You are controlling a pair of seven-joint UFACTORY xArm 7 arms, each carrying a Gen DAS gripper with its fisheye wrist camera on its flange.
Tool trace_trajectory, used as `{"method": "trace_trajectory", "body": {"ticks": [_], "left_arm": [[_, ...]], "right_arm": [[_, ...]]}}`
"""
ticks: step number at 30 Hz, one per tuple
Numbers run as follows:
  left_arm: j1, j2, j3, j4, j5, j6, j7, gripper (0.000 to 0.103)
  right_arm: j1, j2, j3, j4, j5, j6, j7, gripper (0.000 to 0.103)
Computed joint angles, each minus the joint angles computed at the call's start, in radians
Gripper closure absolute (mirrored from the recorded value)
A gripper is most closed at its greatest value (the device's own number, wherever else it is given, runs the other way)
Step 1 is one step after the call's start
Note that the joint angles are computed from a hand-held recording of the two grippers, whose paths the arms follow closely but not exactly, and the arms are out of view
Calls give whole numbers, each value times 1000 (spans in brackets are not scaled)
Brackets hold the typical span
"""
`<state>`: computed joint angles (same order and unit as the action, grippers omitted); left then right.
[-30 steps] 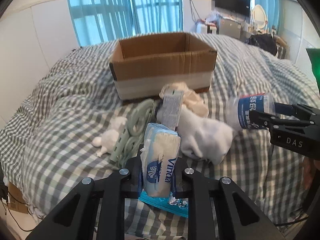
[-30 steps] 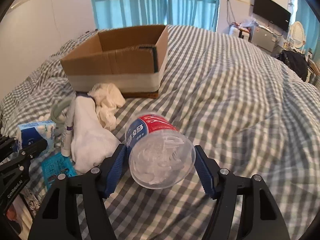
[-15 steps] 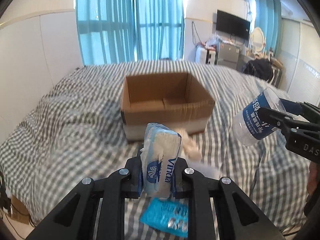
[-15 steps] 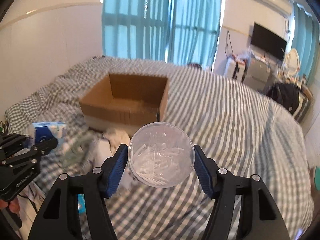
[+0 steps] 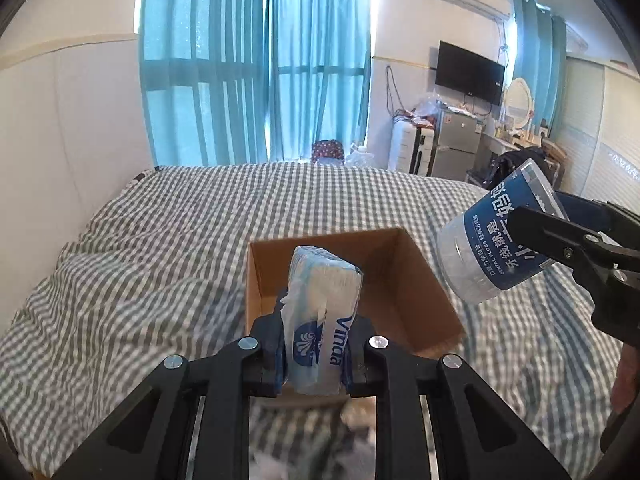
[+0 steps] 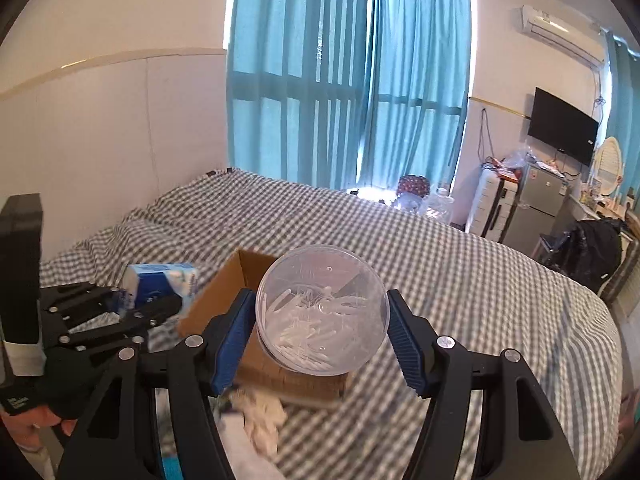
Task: Organize objects
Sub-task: 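Lower the tissue pack and floss jar into the box and open both grippers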
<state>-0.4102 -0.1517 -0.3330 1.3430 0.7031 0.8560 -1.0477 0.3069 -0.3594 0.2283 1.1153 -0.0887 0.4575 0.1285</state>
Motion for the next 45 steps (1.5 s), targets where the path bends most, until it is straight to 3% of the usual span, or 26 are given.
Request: {"method": "trace_trajectory", "body": {"ticks": [10, 17, 21, 23, 25, 30, 32, 38, 45], "left_arm": [[-3, 204, 117, 65, -44, -113, 89, 83], [-19, 262, 173, 54, -100, -171, 145, 82], [-21, 255, 181, 44, -126, -181, 150, 72], [-26, 247, 181, 41, -120, -182, 134, 37], [-35, 218, 179, 23, -68, -181, 77, 26], [-30, 146, 143, 15, -115, -136, 107, 23], [-28, 111, 123, 13, -94, -108, 82, 12], [-2, -42, 31, -24, -48, -19, 6, 1], [50, -212, -59, -83, -62, 77, -28, 0]], "right_arm": [[16, 362, -32, 239, -15, -3, -7, 38], [28, 493, -49, 271, 110, -34, -116, 38], [7, 509, -37, 274, 231, -37, -201, 37], [-7, 496, -26, 258, 317, -57, -251, 36], [-4, 473, -31, 244, 341, -72, -250, 29], [15, 386, -60, 212, 244, -63, -147, 27], [15, 329, -65, 191, 202, -40, -101, 24], [-7, 116, -52, 93, 87, 20, -12, 12], [-34, -115, -36, -11, 59, 59, 32, 5]]}}
